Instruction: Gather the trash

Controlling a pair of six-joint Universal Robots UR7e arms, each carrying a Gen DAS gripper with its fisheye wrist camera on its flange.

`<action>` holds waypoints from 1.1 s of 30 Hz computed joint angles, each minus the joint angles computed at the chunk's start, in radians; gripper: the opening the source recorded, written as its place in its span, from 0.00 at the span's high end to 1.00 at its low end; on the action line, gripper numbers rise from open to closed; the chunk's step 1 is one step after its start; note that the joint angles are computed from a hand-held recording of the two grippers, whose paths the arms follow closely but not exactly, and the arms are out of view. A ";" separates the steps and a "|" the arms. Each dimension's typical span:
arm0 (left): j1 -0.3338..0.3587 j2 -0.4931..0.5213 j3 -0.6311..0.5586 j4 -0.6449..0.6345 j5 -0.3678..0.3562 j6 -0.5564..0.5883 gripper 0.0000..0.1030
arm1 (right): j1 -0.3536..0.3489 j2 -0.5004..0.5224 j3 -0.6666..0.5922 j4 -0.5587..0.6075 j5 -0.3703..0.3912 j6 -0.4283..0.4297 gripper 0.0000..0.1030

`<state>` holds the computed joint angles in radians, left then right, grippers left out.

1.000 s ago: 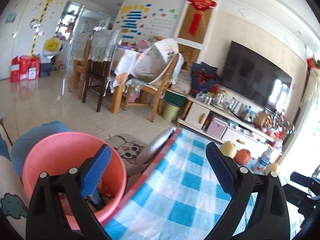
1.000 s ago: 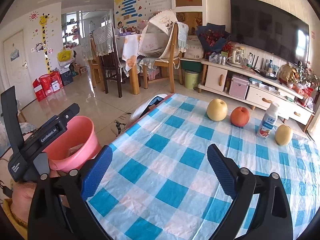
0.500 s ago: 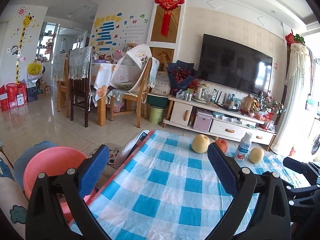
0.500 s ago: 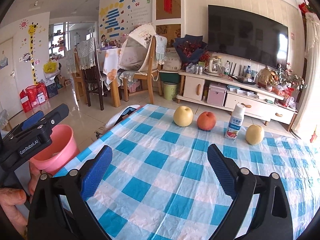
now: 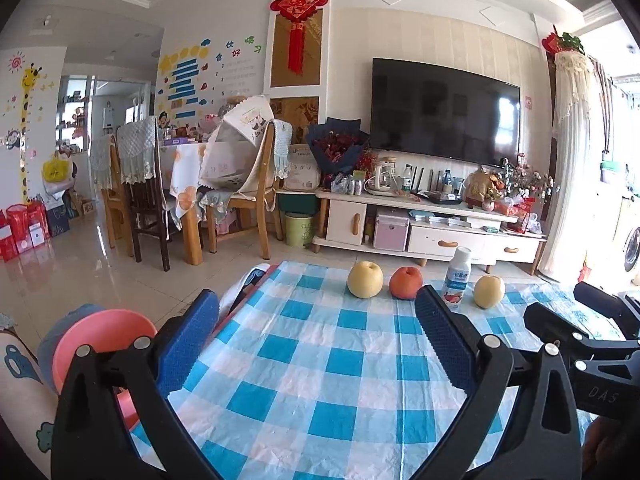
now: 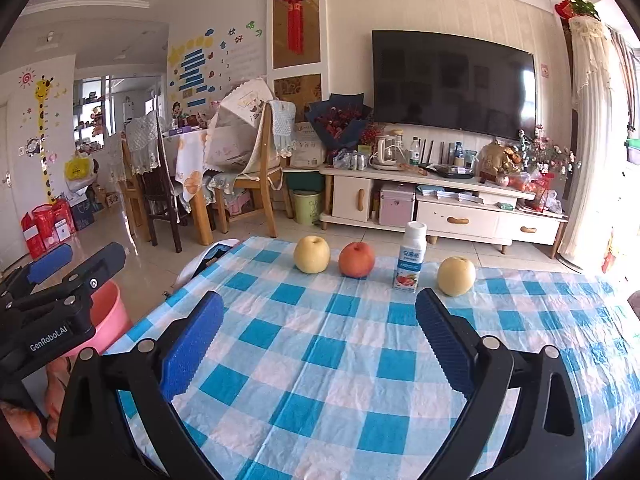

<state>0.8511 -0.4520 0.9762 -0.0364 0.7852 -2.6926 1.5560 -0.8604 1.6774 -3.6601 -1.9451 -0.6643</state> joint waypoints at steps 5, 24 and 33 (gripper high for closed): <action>-0.030 0.025 -0.023 0.004 -0.016 0.016 0.04 | -0.014 -0.028 0.020 -0.063 -0.013 -0.015 0.07; -0.074 0.099 -0.110 0.069 -0.015 -0.021 0.04 | -0.052 -0.075 0.069 -0.206 0.005 -0.088 0.06; -0.065 0.146 -0.180 0.118 -0.026 -0.037 0.04 | -0.063 -0.067 0.059 -0.196 -0.004 -0.097 0.06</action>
